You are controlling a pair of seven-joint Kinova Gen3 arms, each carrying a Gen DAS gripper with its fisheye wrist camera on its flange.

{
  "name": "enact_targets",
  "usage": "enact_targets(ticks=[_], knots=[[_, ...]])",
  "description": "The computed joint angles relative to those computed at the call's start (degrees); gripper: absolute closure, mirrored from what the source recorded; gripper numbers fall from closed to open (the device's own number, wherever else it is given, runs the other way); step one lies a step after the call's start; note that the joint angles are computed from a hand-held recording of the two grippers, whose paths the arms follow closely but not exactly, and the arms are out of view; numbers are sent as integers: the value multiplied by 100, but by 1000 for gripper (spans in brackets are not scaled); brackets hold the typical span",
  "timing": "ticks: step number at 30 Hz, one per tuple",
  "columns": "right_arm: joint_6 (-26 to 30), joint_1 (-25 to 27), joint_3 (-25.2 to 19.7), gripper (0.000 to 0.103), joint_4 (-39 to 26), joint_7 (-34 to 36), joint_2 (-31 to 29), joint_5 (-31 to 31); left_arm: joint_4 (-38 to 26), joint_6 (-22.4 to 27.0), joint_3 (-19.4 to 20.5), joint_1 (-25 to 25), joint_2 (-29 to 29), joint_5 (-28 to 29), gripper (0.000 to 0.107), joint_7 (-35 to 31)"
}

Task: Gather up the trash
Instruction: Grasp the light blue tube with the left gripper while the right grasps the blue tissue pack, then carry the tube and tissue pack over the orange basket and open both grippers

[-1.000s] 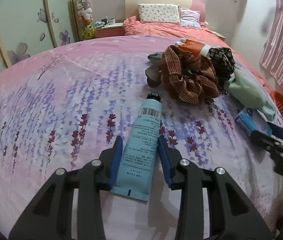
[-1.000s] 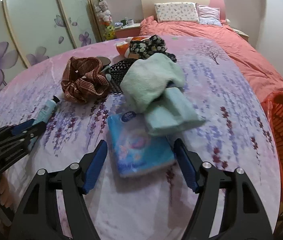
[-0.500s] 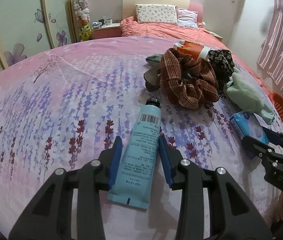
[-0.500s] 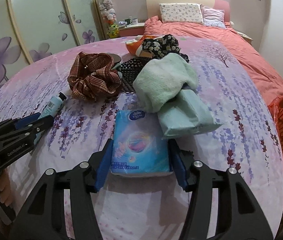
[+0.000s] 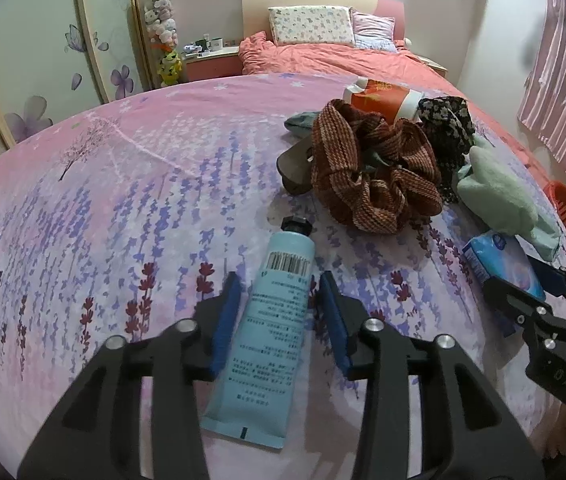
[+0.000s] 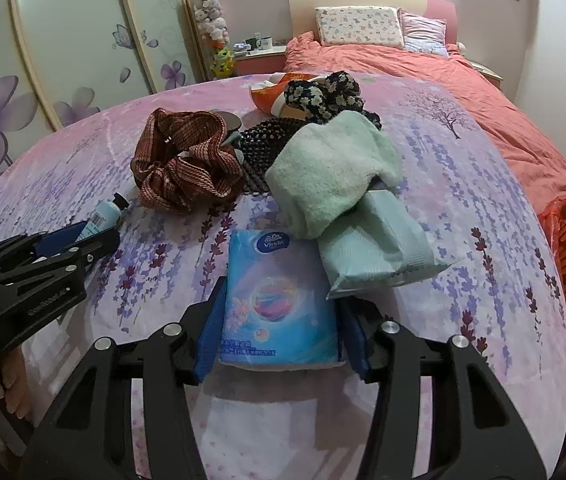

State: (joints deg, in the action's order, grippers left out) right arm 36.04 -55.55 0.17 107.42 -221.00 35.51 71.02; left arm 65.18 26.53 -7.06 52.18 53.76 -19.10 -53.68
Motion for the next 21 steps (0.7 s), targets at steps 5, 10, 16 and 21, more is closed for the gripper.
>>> enact_targets(ticks=[5, 10, 16, 21], knots=[[-169, -39, -31, 55, 316, -736, -125, 566, 186, -232, 69, -83, -84, 93, 79, -15], [55, 9, -322, 55, 430, -998, -211, 813, 524, -473, -79, -20, -219, 156, 79, 96], [520, -24, -603, 55, 603, -1334, -443, 1052, 861, -671, -217, 55, -429, 161, 79, 177], [971, -13, -846, 55, 825, -1689, -681, 1229, 1071, -853, -374, 217, -616, 134, 79, 273]])
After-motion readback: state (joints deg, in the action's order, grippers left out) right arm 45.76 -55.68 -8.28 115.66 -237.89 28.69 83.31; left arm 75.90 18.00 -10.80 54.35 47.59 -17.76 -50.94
